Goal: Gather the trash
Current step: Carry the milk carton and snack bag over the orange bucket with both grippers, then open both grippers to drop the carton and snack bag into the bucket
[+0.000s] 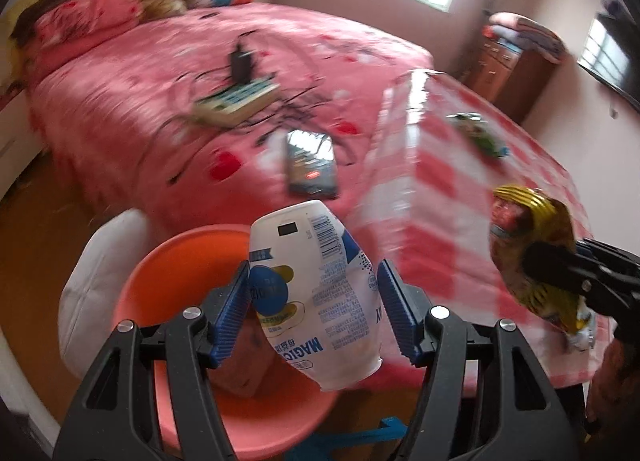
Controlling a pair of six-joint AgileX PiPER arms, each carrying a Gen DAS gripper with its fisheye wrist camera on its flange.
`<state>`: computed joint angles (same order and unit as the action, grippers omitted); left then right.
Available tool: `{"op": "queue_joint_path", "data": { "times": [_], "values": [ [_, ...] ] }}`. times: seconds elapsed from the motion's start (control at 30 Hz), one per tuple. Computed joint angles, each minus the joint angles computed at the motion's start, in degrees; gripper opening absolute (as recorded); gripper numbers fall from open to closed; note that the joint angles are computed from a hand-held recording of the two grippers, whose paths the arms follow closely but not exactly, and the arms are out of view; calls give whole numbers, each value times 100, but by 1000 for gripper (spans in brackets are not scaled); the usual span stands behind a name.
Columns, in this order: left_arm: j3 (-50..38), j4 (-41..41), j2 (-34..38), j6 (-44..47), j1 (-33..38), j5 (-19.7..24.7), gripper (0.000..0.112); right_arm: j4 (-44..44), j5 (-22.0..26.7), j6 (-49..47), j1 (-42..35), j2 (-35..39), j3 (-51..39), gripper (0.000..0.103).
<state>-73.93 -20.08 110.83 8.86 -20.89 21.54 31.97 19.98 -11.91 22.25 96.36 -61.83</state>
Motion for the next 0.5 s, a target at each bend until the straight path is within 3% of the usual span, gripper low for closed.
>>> {"op": "queue_joint_path", "data": {
  "times": [0.4, 0.5],
  "values": [
    [431, -115, 345, 99, 742, -365, 64, -171, 394, 15, 781, 1316, -1261, 30],
    [390, 74, 461, -116, 799, -331, 66, 184, 312, -318, 796, 1387, -1237, 47]
  ]
}}
